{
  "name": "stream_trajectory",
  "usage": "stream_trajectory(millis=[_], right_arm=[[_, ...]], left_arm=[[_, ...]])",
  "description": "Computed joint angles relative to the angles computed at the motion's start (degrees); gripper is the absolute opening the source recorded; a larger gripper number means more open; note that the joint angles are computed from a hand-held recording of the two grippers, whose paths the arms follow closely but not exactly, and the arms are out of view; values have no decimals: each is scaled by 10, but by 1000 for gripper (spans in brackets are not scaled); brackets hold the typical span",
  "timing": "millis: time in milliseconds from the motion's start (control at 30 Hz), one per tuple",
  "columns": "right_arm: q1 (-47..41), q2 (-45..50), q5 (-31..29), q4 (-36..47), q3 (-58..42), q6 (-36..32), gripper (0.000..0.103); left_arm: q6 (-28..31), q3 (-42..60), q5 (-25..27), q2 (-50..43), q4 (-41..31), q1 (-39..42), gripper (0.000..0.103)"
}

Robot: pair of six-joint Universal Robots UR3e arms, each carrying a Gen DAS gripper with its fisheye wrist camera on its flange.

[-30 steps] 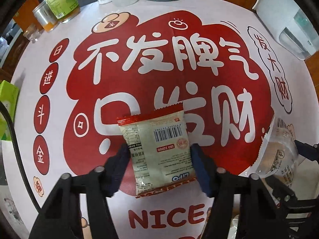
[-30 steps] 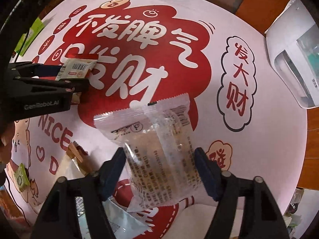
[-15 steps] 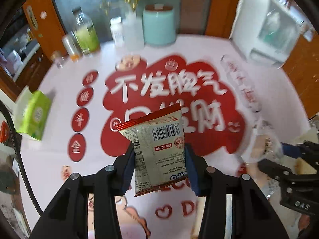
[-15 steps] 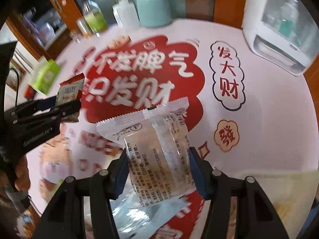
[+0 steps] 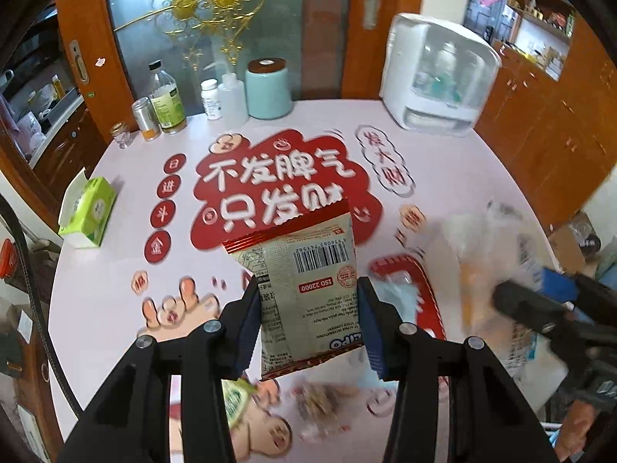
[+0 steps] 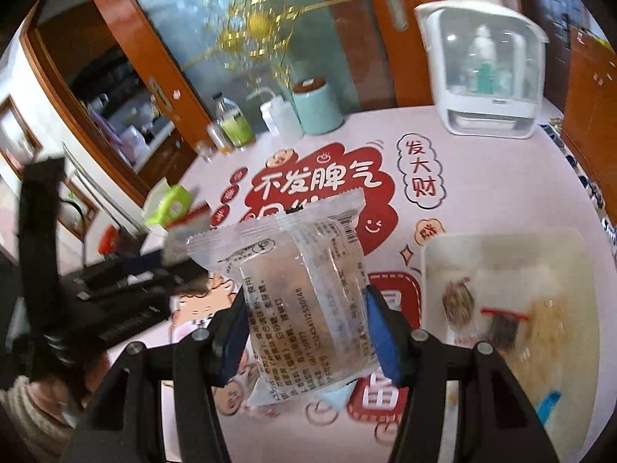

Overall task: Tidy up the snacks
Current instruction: 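Carry the white packet and clear bread bag over the white tray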

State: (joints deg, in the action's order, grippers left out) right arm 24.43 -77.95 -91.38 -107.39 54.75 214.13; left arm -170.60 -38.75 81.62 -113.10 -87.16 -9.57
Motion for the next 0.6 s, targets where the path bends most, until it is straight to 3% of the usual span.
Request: stream_trajectory(millis=[300, 600], right_arm=[[34, -170, -95, 36, 127, 48, 57], [16, -304, -139, 100, 207, 93, 57]], left_arm=[[-48, -55, 21, 60, 2, -97, 45], [-81, 98, 57, -22, -34, -219, 45]])
